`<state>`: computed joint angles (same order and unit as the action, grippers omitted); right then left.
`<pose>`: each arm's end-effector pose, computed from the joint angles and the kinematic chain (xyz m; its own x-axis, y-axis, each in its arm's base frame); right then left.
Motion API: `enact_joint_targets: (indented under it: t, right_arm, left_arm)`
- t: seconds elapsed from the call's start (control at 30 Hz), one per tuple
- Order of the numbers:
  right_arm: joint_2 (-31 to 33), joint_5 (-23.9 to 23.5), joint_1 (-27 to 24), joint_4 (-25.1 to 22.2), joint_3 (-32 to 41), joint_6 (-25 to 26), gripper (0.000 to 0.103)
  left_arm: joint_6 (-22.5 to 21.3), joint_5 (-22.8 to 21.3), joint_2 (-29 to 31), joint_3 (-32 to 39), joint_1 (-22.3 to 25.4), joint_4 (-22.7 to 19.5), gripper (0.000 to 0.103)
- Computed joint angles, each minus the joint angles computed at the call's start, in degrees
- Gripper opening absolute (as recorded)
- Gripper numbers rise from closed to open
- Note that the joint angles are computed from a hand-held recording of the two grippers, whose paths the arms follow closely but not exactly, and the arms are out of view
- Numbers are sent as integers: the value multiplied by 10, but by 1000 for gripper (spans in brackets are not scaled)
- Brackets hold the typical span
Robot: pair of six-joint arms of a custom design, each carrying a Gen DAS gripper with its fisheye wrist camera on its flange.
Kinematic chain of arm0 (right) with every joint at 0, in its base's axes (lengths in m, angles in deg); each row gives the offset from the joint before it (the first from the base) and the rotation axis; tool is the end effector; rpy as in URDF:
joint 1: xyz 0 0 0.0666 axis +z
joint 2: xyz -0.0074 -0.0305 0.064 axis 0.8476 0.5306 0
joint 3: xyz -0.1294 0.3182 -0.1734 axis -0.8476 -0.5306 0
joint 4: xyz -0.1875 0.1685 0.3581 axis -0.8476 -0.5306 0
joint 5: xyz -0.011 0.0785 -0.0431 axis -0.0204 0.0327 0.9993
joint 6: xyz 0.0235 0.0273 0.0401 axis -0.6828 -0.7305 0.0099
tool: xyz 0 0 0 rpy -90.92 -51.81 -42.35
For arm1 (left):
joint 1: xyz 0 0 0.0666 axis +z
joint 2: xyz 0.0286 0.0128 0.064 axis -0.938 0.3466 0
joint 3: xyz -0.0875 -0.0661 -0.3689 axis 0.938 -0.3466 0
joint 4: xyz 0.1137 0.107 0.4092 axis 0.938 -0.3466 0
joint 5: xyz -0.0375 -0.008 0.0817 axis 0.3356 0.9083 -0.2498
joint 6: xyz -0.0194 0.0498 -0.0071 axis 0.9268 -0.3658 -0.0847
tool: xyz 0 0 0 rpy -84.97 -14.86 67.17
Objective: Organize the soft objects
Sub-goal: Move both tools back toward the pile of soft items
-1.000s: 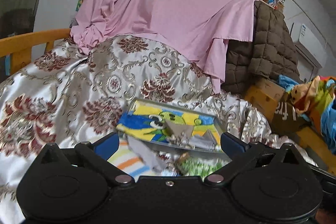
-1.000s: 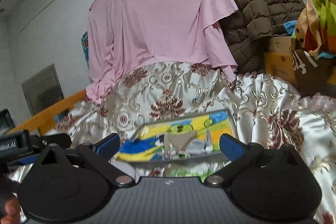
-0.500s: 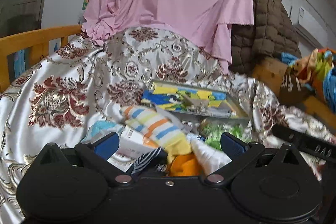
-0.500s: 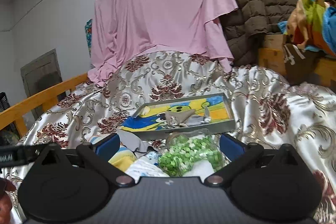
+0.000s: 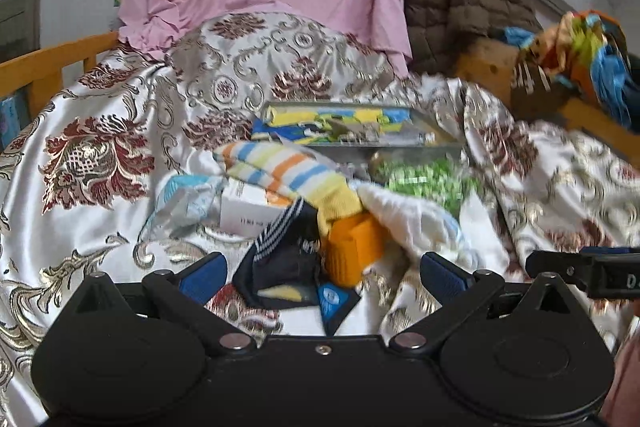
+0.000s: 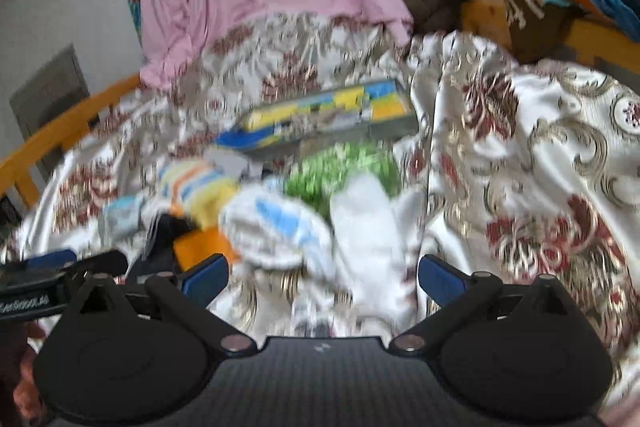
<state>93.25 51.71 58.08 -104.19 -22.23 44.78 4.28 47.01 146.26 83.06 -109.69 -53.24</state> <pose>0.3800 0.0145 0.4779 -0.5818 -0.0726 -0.8101 -0.3636 0.9142 0.1791 0.3196 -0.2399 0.4814 -0.5007 -0.1512 -0.8523 -0.1537 0.9845 -0.0844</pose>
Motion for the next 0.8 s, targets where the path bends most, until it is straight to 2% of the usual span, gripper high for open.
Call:
enact_joint_targets:
  t: [0.17, 0.43, 0.63, 0.8]
  right_arm:
    - [-27, 14, 21, -26, -17, 54, 103]
    - [-15, 38, 47, -71, -8, 110, 103]
    - [7, 62, 58, -106, 4, 123, 103]
    - [31, 52, 50, -136, 22, 113, 103]
  left_arm:
    - [3, 7, -7, -11, -1, -11, 102]
    - [-24, 21, -3, -10, 4, -21, 102]
    - [-22, 50, 11, 1, 17, -25, 102]
    - [-78, 84, 30, 19, 24, -8, 102]
